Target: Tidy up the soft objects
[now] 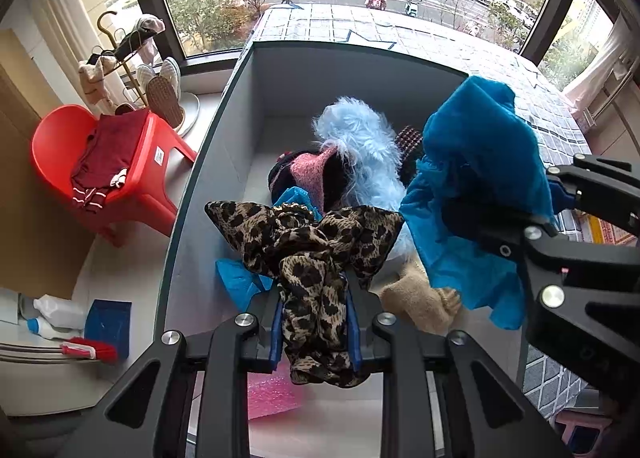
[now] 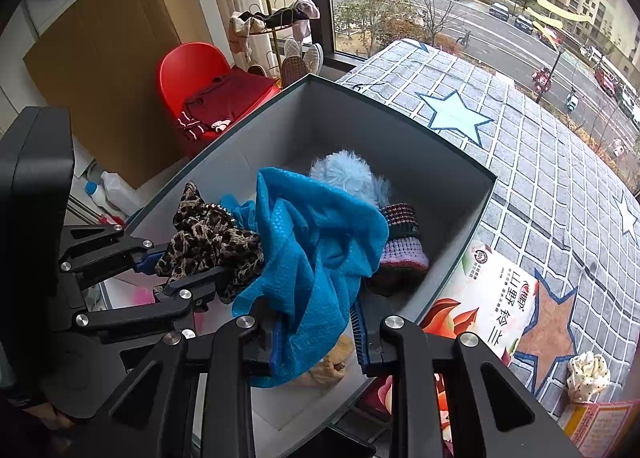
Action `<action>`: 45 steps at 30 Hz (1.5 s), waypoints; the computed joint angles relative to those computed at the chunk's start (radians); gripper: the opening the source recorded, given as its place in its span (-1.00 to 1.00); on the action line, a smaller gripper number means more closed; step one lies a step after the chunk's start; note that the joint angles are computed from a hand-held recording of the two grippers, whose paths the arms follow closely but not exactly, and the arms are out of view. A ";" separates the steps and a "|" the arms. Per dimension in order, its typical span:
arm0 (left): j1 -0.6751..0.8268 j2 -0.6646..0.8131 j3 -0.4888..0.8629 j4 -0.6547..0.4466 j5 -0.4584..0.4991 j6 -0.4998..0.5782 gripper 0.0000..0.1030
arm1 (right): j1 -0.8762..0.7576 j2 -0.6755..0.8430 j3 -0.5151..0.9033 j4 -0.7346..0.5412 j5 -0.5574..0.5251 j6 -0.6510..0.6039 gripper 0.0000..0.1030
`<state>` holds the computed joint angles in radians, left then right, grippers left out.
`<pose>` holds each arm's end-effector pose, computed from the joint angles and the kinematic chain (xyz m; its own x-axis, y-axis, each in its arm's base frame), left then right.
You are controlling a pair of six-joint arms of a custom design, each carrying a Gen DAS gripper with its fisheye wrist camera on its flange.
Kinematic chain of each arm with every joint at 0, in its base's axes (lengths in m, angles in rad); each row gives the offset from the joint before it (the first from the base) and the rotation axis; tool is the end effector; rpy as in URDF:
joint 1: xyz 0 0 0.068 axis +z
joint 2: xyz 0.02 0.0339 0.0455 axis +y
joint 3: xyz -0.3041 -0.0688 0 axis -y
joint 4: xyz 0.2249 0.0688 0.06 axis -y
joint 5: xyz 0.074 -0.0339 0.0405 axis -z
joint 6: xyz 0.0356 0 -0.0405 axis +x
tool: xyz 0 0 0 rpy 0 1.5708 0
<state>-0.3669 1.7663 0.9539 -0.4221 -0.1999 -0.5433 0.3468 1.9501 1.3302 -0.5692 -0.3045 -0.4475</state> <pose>0.2949 -0.1058 0.1870 -0.9044 -0.1952 -0.3794 -0.2069 0.9783 -0.0101 0.3638 0.1428 0.2140 -0.6011 -0.6562 -0.4562 -0.7647 0.6381 0.0897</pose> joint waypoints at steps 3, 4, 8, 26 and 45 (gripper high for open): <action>-0.001 -0.005 -0.001 -0.001 -0.011 -0.003 -0.09 | -0.007 -0.003 0.005 -0.004 -0.016 0.004 -0.13; -0.006 -0.008 -0.001 0.000 -0.024 -0.004 0.00 | -0.011 -0.008 0.002 0.000 -0.025 0.003 0.22; -0.015 -0.028 -0.003 0.000 -0.053 0.001 0.37 | -0.023 -0.036 -0.009 0.019 -0.036 0.004 0.29; -0.104 -0.045 0.017 -0.006 -0.063 -0.036 0.70 | -0.149 -0.145 -0.106 0.047 -0.095 -0.042 0.29; -0.135 -0.094 -0.005 -0.090 -0.091 -0.120 0.72 | -0.191 -0.147 -0.132 0.001 -0.089 -0.192 0.29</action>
<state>-0.5017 1.6720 0.9490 -0.5117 -0.2910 -0.6637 0.1560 1.8034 1.1985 -0.5680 -0.3932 -0.6391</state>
